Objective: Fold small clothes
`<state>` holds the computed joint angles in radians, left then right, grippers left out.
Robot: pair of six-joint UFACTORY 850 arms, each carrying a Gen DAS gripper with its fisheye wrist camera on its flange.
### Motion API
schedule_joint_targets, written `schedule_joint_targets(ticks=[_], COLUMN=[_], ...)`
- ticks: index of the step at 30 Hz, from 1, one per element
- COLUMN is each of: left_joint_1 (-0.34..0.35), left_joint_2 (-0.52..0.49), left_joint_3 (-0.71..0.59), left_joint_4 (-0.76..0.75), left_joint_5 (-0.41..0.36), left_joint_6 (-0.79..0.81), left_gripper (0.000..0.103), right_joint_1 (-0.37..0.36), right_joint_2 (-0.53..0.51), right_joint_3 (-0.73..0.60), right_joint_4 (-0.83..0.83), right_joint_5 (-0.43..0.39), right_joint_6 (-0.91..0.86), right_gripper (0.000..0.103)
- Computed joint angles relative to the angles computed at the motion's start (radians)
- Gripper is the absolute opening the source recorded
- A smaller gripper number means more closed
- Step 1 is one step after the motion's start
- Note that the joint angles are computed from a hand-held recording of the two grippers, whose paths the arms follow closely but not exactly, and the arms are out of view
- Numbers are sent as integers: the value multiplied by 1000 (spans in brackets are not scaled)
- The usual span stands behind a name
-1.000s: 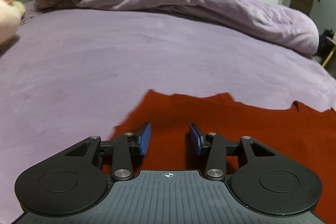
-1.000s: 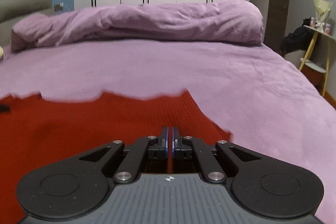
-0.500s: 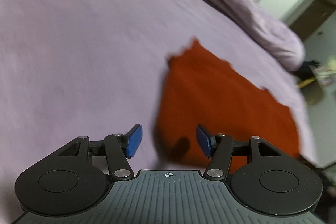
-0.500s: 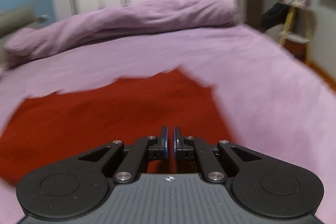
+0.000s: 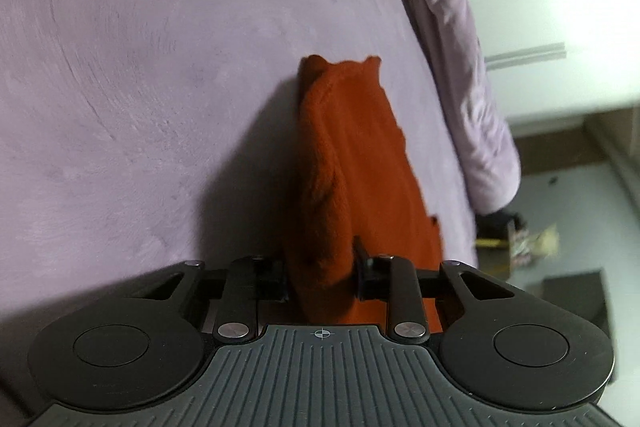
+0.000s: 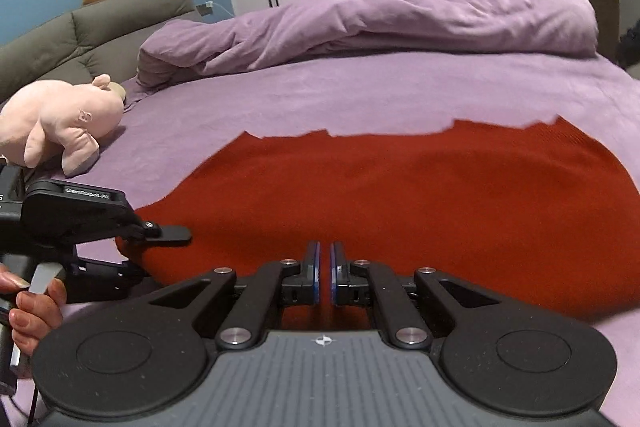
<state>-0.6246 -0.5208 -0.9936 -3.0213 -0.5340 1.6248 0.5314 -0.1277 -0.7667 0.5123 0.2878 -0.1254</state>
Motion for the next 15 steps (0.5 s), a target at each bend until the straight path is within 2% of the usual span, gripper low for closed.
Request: schedule_joint_targets(ticks=[5,7,9,10,12,13,15], left_joint_1=[15,21,28,30,30,30,28], left_joint_2=[-12,-18,-24,-30,-35,-33,-26], left_joint_3=[-13,-22,-22,-28,-36,-34,-22], left_joint_4=[-12,0,5,1,-23,-36,-75], left_joint_5=[-29,-19,-34,-34,-25,-22,-30], left_joint_6=[8,-13,-36,-34,-5,13,45], left_gripper=[30,37,38,38,29,27,24], right_joint_1=[28,44,50,49,39,34,34], right_joint_2=[-86,-129,-142,-141,-130,-121,-100], right_joint_3=[-72,-94,-95,-100,-107,-107,-87], right_joint_4=[155,219,199,205,200,182,131], right_joint_5=[29,40,56,43,6,-1,44], right_joint_6=[-161,-234,-225,-255,-293,-284,-191], right_gripper=[4,4,4,4,4,4,4])
